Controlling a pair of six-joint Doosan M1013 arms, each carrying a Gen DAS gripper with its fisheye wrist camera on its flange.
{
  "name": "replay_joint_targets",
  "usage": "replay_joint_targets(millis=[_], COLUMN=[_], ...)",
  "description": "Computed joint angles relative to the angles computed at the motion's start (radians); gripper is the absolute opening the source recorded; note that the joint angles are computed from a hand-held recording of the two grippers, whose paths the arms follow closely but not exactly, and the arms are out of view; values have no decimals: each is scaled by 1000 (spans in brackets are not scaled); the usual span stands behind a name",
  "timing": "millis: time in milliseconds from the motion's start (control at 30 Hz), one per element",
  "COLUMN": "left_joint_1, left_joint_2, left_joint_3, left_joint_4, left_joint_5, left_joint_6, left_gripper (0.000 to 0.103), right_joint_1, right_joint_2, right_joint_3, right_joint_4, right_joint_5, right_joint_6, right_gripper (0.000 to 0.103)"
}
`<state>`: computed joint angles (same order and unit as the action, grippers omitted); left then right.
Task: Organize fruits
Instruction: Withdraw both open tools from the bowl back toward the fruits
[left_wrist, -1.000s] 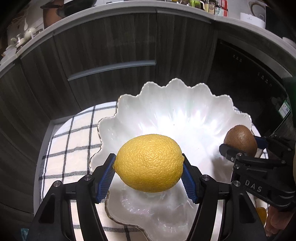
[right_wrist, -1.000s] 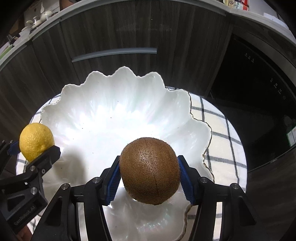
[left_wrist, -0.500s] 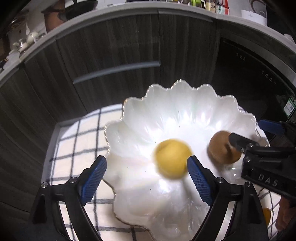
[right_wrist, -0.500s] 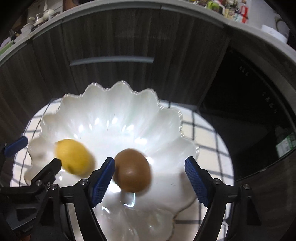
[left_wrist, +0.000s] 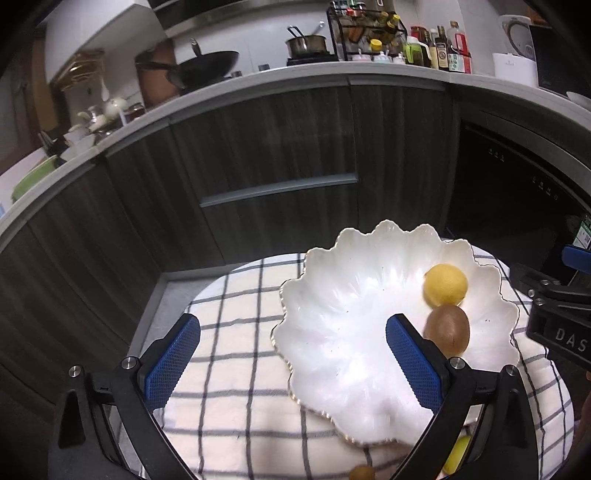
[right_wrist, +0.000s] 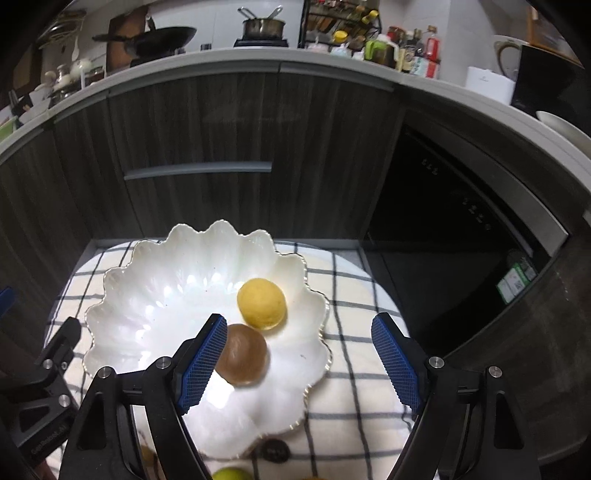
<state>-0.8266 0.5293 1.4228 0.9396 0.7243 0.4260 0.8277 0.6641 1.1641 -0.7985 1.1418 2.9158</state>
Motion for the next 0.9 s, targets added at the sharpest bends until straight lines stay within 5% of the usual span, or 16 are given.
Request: replay_joint_targets(millis=[400,900], left_joint_1=[-63,-131], left_joint_2=[-75,-134], left_joint_3=[113,268], left_joint_4=[129,244], left_joint_5=[55,23], left_joint_6=[-177,-352], left_gripper=[102,102], right_joint_1=[57,127], right_joint_2=[-61,-107], right_joint_3=[86,218], right_joint_4=[-77,-83], right_joint_5=[-3,-19], right_joint_6=[138,255], right_gripper=[81,81])
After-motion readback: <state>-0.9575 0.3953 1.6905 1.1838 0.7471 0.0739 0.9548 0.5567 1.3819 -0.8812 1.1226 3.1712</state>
